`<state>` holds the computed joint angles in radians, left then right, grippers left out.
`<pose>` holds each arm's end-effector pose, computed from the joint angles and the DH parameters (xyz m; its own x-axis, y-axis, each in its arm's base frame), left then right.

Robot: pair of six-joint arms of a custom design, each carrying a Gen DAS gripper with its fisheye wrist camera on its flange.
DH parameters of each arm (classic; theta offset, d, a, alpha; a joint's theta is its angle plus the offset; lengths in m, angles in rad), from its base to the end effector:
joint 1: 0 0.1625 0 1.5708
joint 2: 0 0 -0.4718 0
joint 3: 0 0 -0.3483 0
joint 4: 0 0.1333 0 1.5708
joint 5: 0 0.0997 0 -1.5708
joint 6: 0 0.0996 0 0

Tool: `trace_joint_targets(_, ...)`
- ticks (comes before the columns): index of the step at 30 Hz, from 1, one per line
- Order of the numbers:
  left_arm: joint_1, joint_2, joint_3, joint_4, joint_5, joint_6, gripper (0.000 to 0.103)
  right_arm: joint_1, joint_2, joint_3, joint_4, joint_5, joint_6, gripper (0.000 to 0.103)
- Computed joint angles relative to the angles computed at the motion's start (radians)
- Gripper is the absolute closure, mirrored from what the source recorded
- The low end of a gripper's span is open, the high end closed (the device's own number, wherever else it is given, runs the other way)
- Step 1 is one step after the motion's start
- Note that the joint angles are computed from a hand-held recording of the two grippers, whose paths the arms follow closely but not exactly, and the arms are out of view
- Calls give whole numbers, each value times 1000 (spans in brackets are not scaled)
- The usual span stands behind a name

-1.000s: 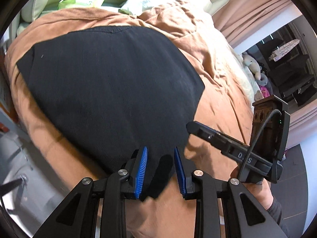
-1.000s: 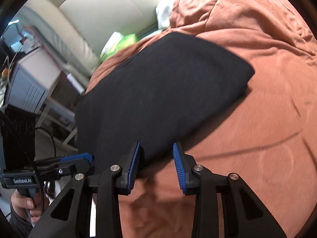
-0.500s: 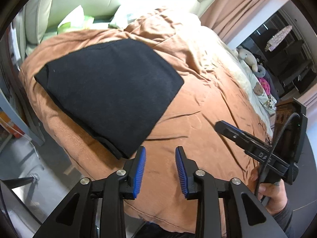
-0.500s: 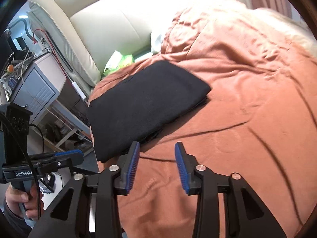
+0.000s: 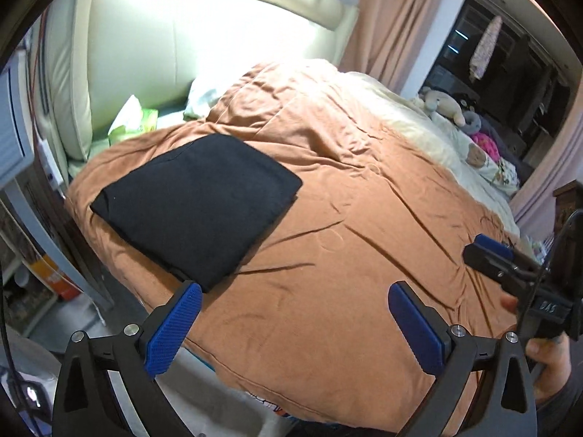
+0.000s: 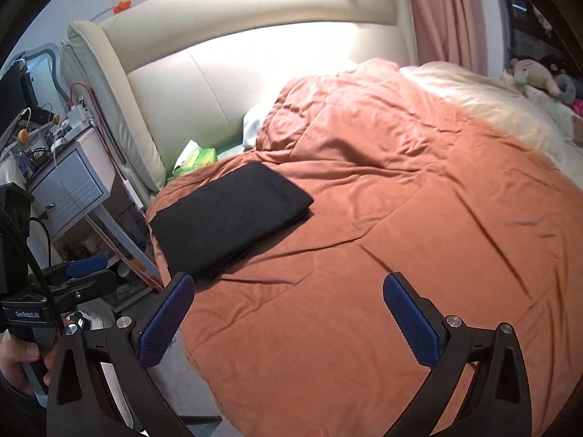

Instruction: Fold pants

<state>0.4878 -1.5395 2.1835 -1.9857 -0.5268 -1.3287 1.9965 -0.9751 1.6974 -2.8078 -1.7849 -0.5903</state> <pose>-0.2320 -0.3714 0.3535 -0.8501 -0.3146 -0.4223 0.1458 0.6299 -0.7628 0.3750 -0.5555 0.2871 -0.5752 -0.6974 0.4277 -0.8180 0.4870 -0.3060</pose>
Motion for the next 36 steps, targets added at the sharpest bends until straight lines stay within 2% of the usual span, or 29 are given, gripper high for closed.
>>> trace_joint_targets(3, -37, 15, -2, 12, -1, -22, 0, 2, -56, 47, -12, -2, -5, 0)
trace_joint_targets(13, -151, 54, -37, 177, 6, -194, 0, -11, -218, 164, -36, 7, -28, 0)
trace_joint_targets(22, -245, 112, -63, 259, -5, -283, 0, -33, -384, 282, -85, 9, -34, 0)
trace_joint_targets(36, -380, 217, -93, 279, -17, -303, 0, -39, -660, 454, -125, -46, -59, 0)
